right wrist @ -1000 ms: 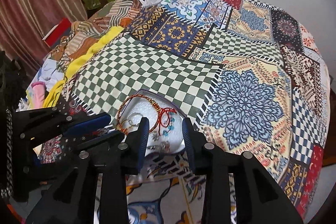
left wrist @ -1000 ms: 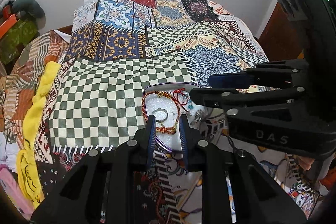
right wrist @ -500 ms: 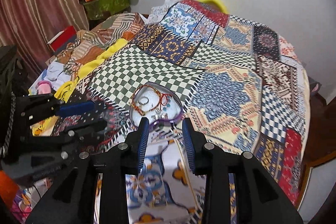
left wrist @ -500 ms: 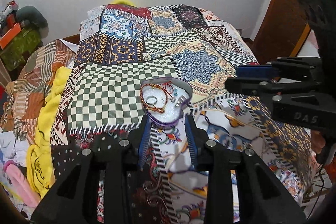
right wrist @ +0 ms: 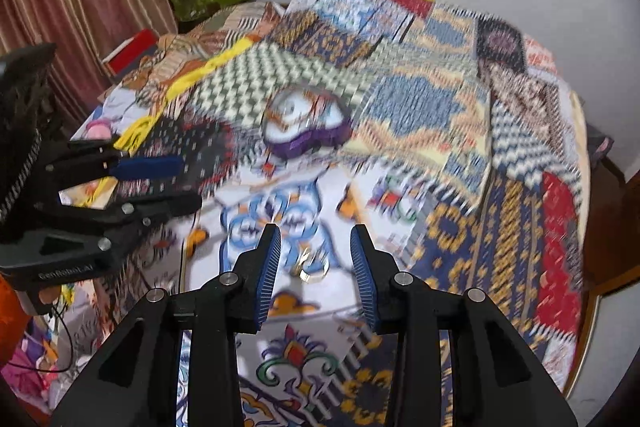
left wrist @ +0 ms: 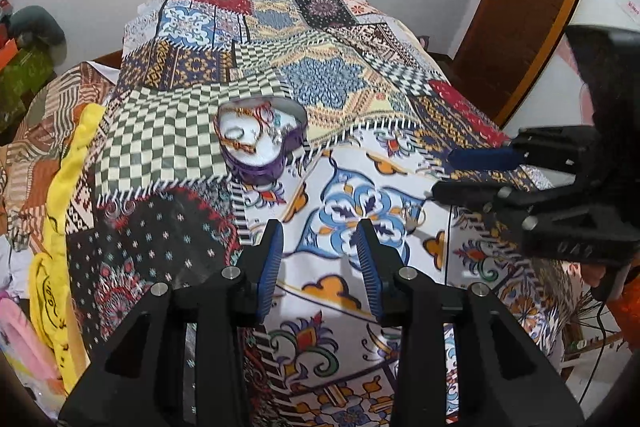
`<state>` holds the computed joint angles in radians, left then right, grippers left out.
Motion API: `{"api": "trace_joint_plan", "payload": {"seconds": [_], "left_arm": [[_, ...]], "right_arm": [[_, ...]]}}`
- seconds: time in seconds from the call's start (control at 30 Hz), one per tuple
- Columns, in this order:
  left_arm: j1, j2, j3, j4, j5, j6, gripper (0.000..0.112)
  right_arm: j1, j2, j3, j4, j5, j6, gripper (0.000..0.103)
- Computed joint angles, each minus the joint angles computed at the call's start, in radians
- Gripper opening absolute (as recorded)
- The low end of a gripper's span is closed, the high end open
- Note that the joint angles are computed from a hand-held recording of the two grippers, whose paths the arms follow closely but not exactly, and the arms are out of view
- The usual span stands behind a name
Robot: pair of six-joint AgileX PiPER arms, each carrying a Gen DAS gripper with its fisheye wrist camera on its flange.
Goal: Organize jewelry
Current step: 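Move both open grippers back toward the last rings on the quilt, then grasp a small ring with the left gripper while the right grasps a gold ring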
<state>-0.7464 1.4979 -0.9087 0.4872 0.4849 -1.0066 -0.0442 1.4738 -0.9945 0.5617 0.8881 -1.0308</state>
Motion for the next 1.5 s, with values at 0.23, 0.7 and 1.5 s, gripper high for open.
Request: {"api": "trace_joint_plan", "payload": {"seconds": [0.23,0.7,1.5], "left_arm": [[0.027,0.042,0.014,-0.153,-0.043,0.138,0.037],[-0.018,0.161,-0.104,-0.182,-0.035,0.207,0.037],[-0.065,0.253,-0.235,0.002,0.003,0.016,0.009]], "right_arm": [[0.064,0.060,0.071,-0.066,-0.101,0.015,0.033],[-0.061,0.026,0.107,0.051,-0.068,-0.137,0.023],[-0.236,0.006,0.045,0.138,-0.004,-0.216,0.024]]}}
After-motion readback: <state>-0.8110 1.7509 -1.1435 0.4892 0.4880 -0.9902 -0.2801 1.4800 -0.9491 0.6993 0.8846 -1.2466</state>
